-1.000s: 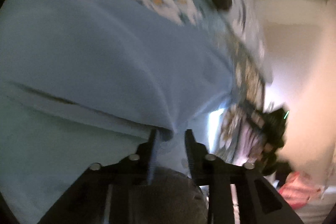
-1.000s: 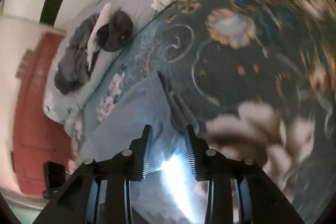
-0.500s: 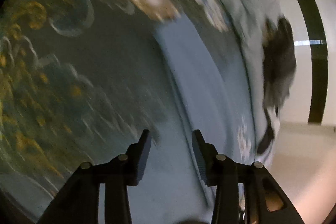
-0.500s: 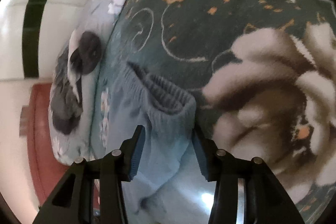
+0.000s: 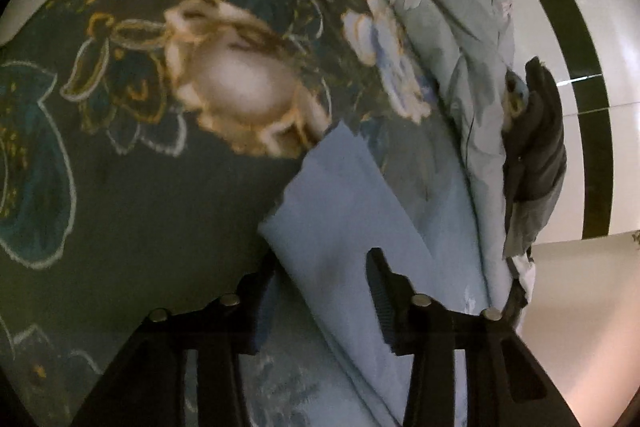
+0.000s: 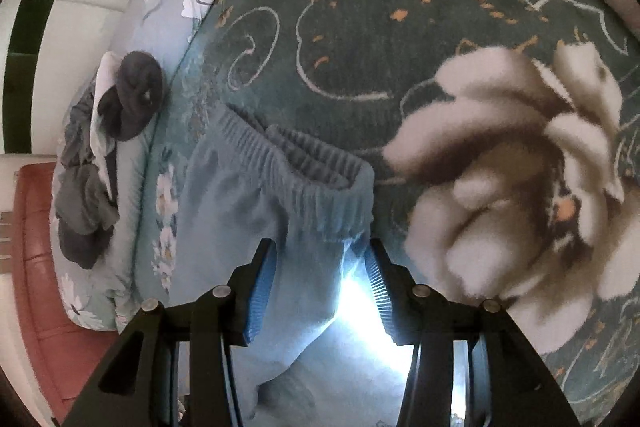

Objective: Fold clothes

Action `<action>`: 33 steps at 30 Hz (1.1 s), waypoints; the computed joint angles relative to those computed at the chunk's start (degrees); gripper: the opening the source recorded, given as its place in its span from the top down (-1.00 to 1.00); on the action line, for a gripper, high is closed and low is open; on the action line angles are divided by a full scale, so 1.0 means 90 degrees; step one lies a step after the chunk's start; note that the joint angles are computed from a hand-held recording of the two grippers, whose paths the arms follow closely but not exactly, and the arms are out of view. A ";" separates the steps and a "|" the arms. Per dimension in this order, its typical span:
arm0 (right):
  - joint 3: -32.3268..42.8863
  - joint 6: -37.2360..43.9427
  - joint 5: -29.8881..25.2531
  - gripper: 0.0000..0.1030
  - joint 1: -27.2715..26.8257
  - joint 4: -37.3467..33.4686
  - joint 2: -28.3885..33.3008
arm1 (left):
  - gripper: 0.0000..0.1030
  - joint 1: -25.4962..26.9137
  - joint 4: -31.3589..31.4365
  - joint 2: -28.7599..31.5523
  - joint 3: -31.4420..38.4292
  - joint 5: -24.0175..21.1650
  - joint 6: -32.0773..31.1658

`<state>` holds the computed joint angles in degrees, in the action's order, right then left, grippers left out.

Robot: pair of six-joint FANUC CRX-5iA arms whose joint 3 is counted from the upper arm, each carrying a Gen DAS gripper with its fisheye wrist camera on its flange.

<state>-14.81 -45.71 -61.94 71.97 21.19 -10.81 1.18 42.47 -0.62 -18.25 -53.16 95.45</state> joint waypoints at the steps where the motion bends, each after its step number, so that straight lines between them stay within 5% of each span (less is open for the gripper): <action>1: 0.0044 0.0006 -0.0036 0.08 -0.0004 -0.0020 0.0026 | 0.77 -0.0014 -0.0014 -0.0005 -0.0019 0.0082 0.0042; 6: 0.0112 -0.0009 -0.0048 0.08 0.0015 0.0004 0.0025 | 0.83 -0.0098 -0.0105 -0.0163 -0.0045 0.0386 0.0044; 13: -0.0109 -0.0336 0.0107 0.08 0.0155 0.0298 -0.0201 | 0.84 -0.0694 -0.0471 -0.0217 0.0954 0.0302 -0.0670; 22: -0.0444 -0.0605 0.0074 0.08 0.0528 0.0789 -0.0620 | 0.84 -0.2323 -0.0215 0.0563 0.2362 -0.0370 -0.1708; 33: -0.0454 -0.0113 0.0350 0.08 0.0689 0.0794 -0.0705 | 0.81 -0.3635 -0.1081 0.1838 0.3026 -0.1765 -0.0862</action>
<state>-18.90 -46.73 -58.78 78.17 28.33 -17.15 -31.53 32.74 15.92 8.98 -69.04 87.69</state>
